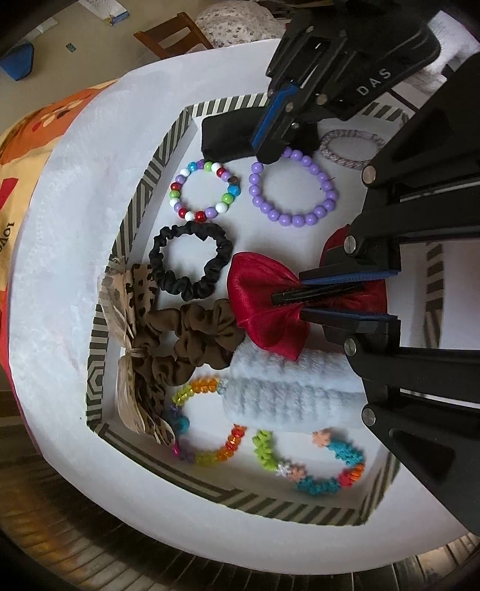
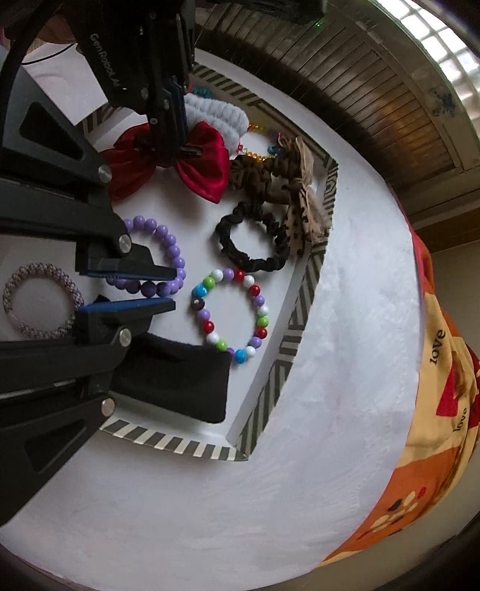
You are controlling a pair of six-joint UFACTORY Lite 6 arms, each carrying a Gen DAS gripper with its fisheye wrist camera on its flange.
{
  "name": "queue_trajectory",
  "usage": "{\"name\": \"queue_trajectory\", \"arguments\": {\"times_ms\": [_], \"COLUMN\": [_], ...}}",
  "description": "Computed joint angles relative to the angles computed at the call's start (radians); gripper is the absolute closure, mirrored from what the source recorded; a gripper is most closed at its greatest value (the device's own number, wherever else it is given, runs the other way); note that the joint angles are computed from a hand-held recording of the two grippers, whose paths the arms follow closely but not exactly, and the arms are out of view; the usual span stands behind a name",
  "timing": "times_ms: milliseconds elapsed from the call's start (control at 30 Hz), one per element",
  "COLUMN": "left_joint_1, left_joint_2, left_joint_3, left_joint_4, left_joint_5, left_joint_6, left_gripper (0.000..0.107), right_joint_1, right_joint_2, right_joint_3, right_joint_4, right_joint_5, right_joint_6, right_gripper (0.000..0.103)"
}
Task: Organize jewelry
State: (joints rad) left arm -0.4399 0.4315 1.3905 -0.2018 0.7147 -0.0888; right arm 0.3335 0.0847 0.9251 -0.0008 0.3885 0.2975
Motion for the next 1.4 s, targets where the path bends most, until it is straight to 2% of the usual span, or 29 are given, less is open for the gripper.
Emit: {"name": "queue_trajectory", "arguments": {"times_ms": [100, 167, 267, 400, 500, 867, 1067, 1400], "left_joint_1": [-0.004, -0.012, -0.023, -0.047, -0.05, -0.054, -0.051, -0.049], "left_joint_2": [0.011, 0.01, 0.009, 0.023, 0.015, -0.094, -0.178, -0.323], "left_joint_3": [0.006, 0.006, 0.009, 0.033, 0.031, -0.041, -0.097, -0.214], "left_joint_4": [0.015, 0.036, 0.07, 0.084, 0.08, 0.095, 0.125, 0.204], "left_joint_5": [-0.005, -0.011, -0.007, 0.009, 0.012, 0.003, -0.004, -0.024], "left_joint_6": [-0.015, -0.028, -0.054, -0.09, -0.096, -0.101, -0.118, -0.17], "left_gripper": [0.107, 0.107, 0.107, 0.095, 0.09, 0.089, 0.089, 0.089], "right_joint_1": [-0.004, -0.003, -0.001, 0.011, 0.026, 0.051, 0.089, 0.284], "right_joint_2": [0.007, 0.001, -0.015, -0.052, -0.08, -0.209, -0.31, -0.438], "right_joint_3": [-0.003, -0.011, -0.027, -0.051, -0.065, -0.138, -0.202, -0.271], "right_joint_4": [-0.006, -0.01, 0.001, 0.009, -0.018, -0.087, -0.164, -0.471], "right_joint_5": [0.001, -0.001, -0.006, -0.011, -0.006, 0.017, 0.031, 0.12], "right_joint_6": [0.013, 0.019, 0.019, 0.029, 0.068, 0.205, 0.37, 0.859], "right_gripper": [0.09, 0.078, 0.077, 0.075, 0.066, 0.061, 0.059, 0.052]}}
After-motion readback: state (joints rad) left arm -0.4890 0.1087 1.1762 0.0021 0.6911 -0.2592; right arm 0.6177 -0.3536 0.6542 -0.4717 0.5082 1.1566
